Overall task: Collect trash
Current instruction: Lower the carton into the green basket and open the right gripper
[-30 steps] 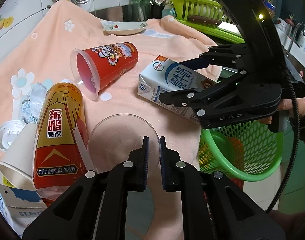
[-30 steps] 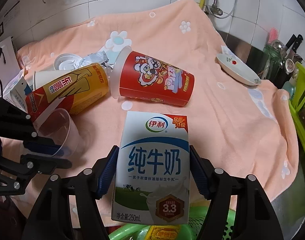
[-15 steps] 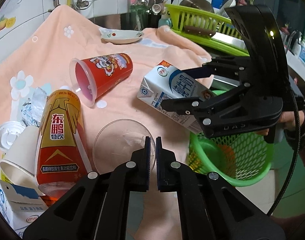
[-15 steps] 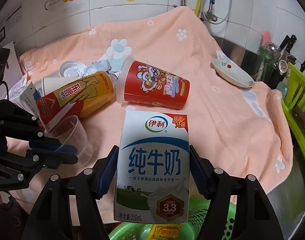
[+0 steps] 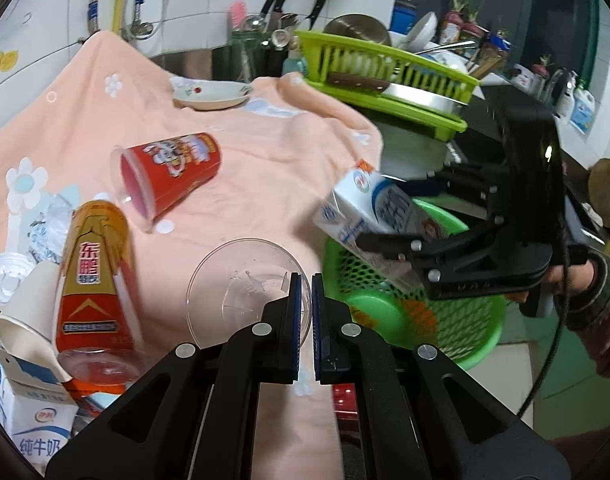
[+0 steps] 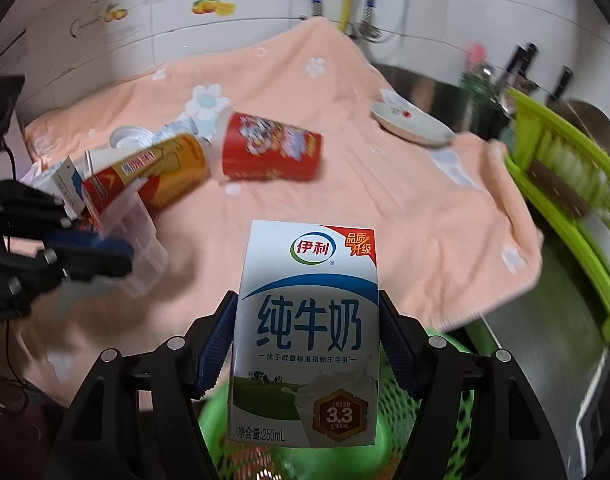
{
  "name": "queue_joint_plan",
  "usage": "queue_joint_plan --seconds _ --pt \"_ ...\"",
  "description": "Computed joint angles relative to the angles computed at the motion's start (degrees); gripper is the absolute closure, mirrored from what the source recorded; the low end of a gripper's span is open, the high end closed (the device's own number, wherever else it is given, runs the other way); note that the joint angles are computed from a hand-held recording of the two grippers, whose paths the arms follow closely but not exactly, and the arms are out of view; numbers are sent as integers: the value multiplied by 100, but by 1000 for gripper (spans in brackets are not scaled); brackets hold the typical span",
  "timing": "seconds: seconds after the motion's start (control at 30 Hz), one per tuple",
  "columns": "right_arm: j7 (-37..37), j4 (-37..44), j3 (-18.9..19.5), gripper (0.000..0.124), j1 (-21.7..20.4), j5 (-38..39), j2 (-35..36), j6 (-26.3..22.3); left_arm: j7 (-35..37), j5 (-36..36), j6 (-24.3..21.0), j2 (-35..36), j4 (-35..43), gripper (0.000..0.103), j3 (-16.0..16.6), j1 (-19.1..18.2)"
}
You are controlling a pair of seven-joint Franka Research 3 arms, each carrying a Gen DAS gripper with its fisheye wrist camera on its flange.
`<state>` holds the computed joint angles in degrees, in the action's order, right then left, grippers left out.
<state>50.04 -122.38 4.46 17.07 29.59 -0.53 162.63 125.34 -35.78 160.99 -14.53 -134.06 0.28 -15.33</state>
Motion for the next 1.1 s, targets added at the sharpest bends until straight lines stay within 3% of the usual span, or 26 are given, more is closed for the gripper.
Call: queue_joint_plan --seconds 0.33,0.57,0.87,1.1 --pt "890 -1093 -153 58 -189 -491 -589 142 369 -421 -44 -117 -30 99 -9 -352" --pt "1009 -1508 -238 56 -187 -328 -826 284 565 -718 -145 20 86 99 -140 -514" --pt "1181 -2026 -329 53 -248 -398 -1344 485 614 -938 -385 358 366 99 -445 -411" --pt "1561 -2495 -328 48 -419 -716 -1867 731 289 -608 -515 609 562 99 -744 -274"
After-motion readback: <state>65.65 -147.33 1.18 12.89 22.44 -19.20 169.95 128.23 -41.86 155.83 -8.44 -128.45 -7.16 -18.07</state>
